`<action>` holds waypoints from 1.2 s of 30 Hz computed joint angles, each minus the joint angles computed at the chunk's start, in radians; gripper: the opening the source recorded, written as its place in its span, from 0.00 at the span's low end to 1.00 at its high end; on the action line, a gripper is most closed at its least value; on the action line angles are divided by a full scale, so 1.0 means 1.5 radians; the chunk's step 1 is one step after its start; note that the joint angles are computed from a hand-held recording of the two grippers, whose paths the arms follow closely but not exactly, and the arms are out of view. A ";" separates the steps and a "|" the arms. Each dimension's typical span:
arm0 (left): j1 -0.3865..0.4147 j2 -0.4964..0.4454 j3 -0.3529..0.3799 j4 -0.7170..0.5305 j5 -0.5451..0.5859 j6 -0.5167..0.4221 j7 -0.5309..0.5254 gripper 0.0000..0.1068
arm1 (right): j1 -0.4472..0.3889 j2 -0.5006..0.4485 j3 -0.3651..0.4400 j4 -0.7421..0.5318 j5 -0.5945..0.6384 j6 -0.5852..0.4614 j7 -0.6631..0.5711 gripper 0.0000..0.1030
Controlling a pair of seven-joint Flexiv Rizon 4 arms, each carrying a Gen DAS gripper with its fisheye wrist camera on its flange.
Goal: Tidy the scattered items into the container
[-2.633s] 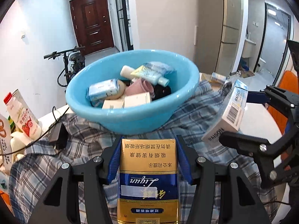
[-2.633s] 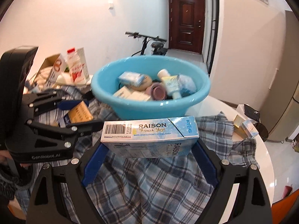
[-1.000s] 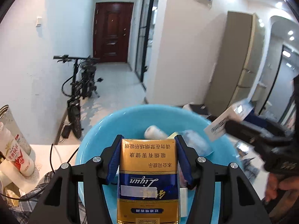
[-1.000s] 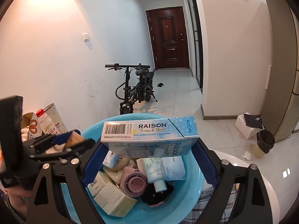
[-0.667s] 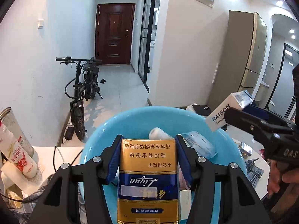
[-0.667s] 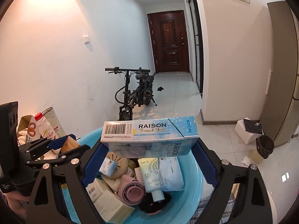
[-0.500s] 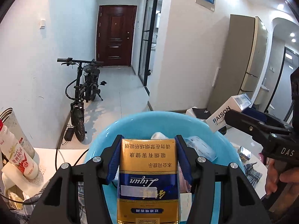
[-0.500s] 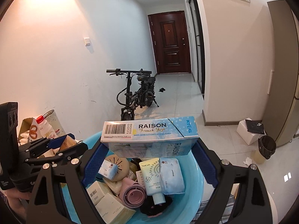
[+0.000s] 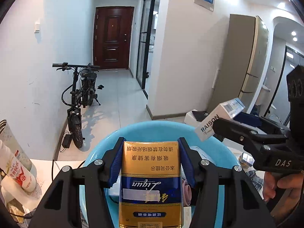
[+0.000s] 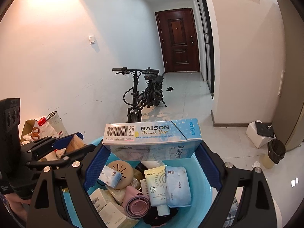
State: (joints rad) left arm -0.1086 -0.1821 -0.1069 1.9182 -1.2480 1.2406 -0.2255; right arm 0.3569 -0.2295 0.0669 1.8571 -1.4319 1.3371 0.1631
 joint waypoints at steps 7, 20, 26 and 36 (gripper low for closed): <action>0.001 -0.012 -0.007 -0.010 0.004 0.008 -0.008 0.54 | -0.007 0.003 -0.004 -0.003 -0.022 0.003 0.021 0.86; 0.025 -0.030 -0.012 -0.021 0.065 -0.020 -0.076 0.66 | -0.003 -0.005 0.002 -0.005 0.022 0.004 -0.024 0.86; 0.021 -0.026 -0.014 -0.018 0.050 0.000 -0.061 0.82 | 0.007 -0.007 -0.004 -0.006 0.035 0.002 -0.036 0.86; 0.017 -0.045 -0.008 -0.005 0.254 0.098 -0.157 0.85 | -0.002 -0.007 -0.011 -0.006 0.002 0.011 0.020 0.86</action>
State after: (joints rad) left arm -0.0836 -0.2489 -0.1189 1.9111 -0.8662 1.3870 -0.4616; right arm 0.3539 -0.2405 0.0498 1.8478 -1.4294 1.3538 0.1930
